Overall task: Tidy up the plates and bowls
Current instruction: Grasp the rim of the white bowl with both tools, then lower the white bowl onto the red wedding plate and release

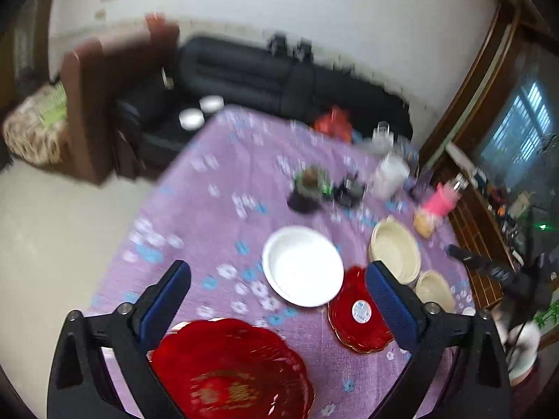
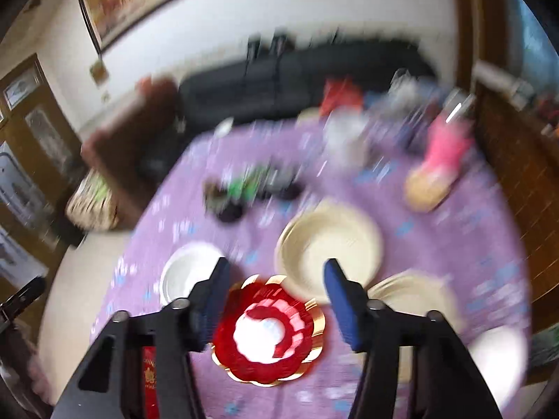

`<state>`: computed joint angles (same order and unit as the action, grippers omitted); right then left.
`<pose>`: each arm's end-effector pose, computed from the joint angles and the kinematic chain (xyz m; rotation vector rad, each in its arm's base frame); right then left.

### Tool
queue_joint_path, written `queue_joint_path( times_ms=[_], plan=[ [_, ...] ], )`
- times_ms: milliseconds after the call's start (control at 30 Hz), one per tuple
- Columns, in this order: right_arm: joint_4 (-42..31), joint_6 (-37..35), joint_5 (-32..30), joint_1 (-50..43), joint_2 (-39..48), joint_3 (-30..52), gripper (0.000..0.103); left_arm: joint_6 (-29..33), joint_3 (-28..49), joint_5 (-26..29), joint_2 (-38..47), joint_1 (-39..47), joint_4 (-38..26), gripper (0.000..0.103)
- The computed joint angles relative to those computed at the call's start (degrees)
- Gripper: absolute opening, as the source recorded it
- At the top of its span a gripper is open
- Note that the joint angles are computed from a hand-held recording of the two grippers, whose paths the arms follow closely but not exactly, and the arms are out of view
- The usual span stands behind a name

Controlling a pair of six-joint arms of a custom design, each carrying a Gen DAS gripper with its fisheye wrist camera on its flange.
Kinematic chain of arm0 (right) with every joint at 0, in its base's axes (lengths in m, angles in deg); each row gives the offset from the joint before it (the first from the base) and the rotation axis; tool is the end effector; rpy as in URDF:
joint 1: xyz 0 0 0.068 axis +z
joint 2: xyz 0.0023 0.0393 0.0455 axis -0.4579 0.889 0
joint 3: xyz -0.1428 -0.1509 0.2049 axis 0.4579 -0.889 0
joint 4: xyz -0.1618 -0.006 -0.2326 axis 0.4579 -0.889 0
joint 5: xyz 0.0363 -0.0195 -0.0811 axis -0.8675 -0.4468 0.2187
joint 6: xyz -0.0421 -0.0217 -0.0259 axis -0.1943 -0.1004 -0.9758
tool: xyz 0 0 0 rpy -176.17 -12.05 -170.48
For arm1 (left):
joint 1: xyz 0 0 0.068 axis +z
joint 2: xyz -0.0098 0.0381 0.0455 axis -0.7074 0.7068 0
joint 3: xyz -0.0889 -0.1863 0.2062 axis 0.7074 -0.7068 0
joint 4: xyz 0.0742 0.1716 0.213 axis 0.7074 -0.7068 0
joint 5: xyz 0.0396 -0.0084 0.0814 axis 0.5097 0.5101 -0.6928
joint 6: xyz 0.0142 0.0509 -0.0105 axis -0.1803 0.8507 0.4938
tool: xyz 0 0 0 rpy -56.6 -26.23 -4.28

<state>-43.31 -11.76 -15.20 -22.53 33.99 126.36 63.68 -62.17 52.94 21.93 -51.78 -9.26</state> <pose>0.2732 0.0318 0.1689 -0.0913 2.5035 0.4062 0.2185 -0.0298 0.1462 -0.2215 2.4066 -0.3429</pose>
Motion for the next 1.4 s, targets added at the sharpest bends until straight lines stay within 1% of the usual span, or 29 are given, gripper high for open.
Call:
queue_joint_path(
  times_ms=[67,167,267,367,433,500,567,600,633,667,700,733,767,833,933,1000,1033,1100,1133,1167,1233,1267,1333,1400],
  plan=[
    [6.2,1.4,-0.6,2.6,7.9,0.0,0.052,-1.2,2.5,1.0,12.3,-1.1,6.2,0.085],
    [11.9,2.9,1.3,7.8,17.8,3.1,0.052,-2.1,8.3,1.6,25.0,-1.7,8.9,0.083],
    [13.2,3.3,1.7,10.4,25.1,7.3,0.052,-3.3,14.5,4.1,36.4,-1.0,10.4,0.083],
    [11.3,2.5,3.7,12.5,31.8,13.7,0.052,-4.1,19.2,5.4,44.0,-0.3,10.1,0.082],
    [10.7,2.4,5.7,13.7,35.5,16.7,0.052,-4.0,22.0,5.7,47.1,-0.2,8.6,0.082],
    [9.8,2.3,6.3,14.3,38.8,19.6,0.052,-3.9,24.6,6.4,50.2,0.0,7.1,0.079],
    [9.5,2.2,6.6,14.8,41.2,21.5,0.051,-3.5,26.7,7.8,52.6,0.2,5.7,0.066],
    [9.4,2.2,6.5,15.0,42.0,22.0,0.051,-3.2,27.7,8.5,53.6,0.2,4.9,0.063],
    [9.3,2.1,6.6,15.2,42.6,22.6,0.051,-2.8,28.4,9.1,54.5,0.2,4.2,0.054],
    [9.1,2.0,6.7,15.5,43.6,23.4,0.044,-2.3,29.1,9.5,55.3,0.0,3.6,0.045],
    [8.8,1.7,6.6,15.9,44.5,24.3,0.038,-1.9,29.5,9.8,55.6,-0.2,3.3,0.04],
    [8.6,1.3,6.3,16.2,45.5,25.2,0.025,-1.4,29.9,10.4,56.0,-0.1,3.0,0.031],
    [8.7,1.3,5.9,16.5,45.8,25.3,0.018,-1.2,29.9,10.6,56.0,-0.3,2.8,0.03],
    [10.5,2.2,7.0,17.0,44.6,23.9,0.018,-2.0,28.7,9.5,54.2,-0.7,3.3,0.03],
    [13.1,2.9,8.4,17.9,39.6,19.9,0.018,-1.6,25.2,9.4,48.4,-0.2,3.7,0.03],
    [13.7,3.0,8.3,18.7,34.3,16.4,0.018,-1.0,21.5,9.4,42.3,0.2,2.8,0.03],
    [13.8,3.0,8.4,19.2,32.0,14.8,0.018,-0.3,18.3,8.5,37.1,0.1,2.2,0.031],
    [14.6,3.1,8.9,21.1,26.1,10.5,0.018,0.5,13.7,6.5,29.7,-0.3,1.5,0.033],
    [14.8,3.1,8.9,22.0,23.7,8.8,0.018,1.0,10.8,5.8,25.2,-0.4,1.0,0.036],
    [14.9,3.4,8.9,23.6,20.2,6.1,0.018,1.2,7.4,4.4,19.6,-0.5,0.0,0.036],
    [15.6,4.1,8.8,26.1,16.5,2.9,0.018,1.4,1.8,1.6,10.1,-0.9,-2.6,0.038],
    [15.9,4.7,9.1,28.4,14.1,0.6,0.018,1.3,0.3,0.8,7.6,-1.1,-3.3,0.04],
    [16.8,6.5,10.2,32.5,11.8,-2.5,0.018,1.0,-5.6,-0.9,-1.5,-0.6,-6.1,0.04],
    [18.3,8.3,11.4,36.1,10.9,-4.9,0.018,1.2,-9.8,-1.9,-8.5,0.2,-8.4,0.04]
  ],
)
